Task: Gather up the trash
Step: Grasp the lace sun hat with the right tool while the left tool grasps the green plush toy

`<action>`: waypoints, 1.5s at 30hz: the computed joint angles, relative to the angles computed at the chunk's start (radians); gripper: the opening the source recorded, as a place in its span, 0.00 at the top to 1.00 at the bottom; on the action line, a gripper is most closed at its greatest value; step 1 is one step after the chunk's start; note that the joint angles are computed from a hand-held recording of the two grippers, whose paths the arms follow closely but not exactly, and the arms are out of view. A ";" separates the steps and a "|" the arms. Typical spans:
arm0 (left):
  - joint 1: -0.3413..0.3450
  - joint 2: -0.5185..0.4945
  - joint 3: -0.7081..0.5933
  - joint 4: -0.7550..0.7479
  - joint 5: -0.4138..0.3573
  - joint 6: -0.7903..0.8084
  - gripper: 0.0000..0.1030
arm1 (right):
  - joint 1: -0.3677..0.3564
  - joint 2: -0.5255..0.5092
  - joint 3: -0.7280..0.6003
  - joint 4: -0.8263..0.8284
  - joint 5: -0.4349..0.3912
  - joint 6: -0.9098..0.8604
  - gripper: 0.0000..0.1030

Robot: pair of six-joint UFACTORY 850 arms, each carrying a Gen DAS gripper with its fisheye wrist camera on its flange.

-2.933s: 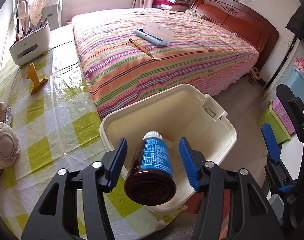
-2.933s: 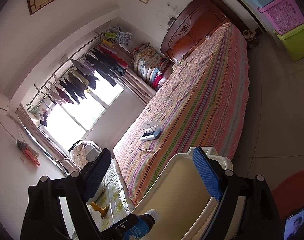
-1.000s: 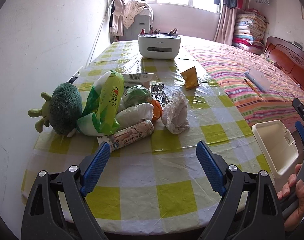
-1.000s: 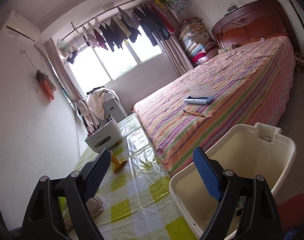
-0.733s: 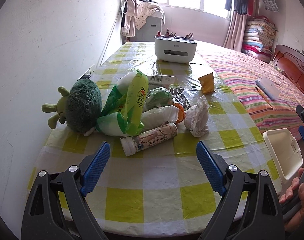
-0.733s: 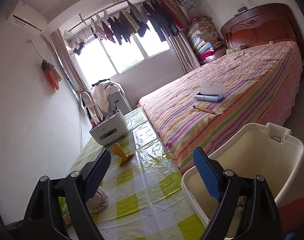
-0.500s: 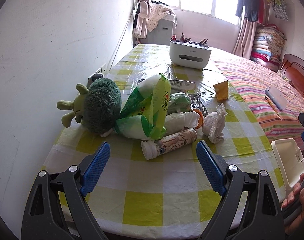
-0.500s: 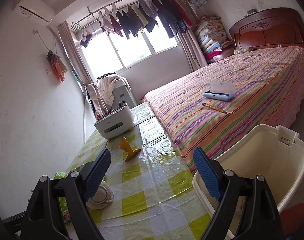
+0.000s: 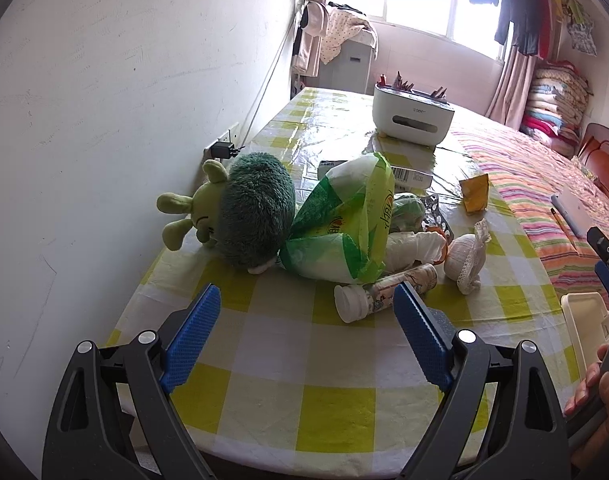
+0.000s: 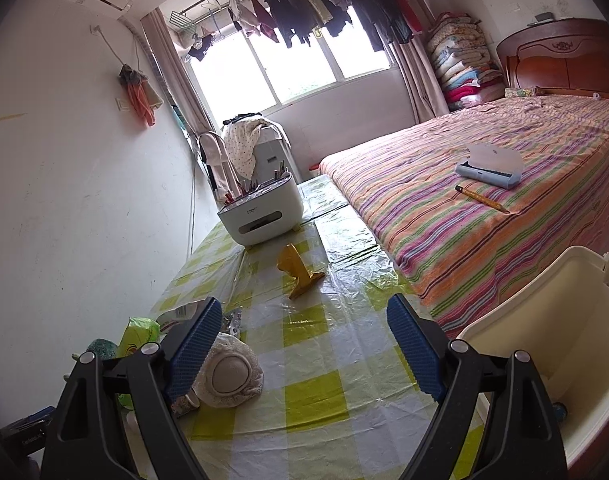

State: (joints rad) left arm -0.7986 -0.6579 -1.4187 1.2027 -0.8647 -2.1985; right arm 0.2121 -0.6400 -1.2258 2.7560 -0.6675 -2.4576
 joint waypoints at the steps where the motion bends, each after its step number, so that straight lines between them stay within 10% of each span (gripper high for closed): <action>1: 0.001 0.005 0.008 0.000 -0.001 -0.008 0.16 | 0.000 -0.006 -0.010 -0.024 0.008 0.018 0.20; 17: 0.028 0.094 0.162 0.020 0.028 -0.155 0.16 | 0.066 -0.115 -0.199 -0.503 0.171 0.318 0.20; 33: 0.066 0.090 0.155 0.010 0.049 -0.076 0.11 | 0.101 -0.352 -0.594 -1.471 0.238 1.205 0.20; 45: 0.083 0.043 0.087 -0.019 0.049 0.018 0.11 | 0.080 -0.339 -0.563 -1.354 0.170 1.083 0.52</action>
State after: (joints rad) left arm -0.7161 -0.6145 -1.3322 1.1833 -0.8159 -2.1806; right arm 0.2924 -0.9789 -1.7893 1.4023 -0.4971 -1.3750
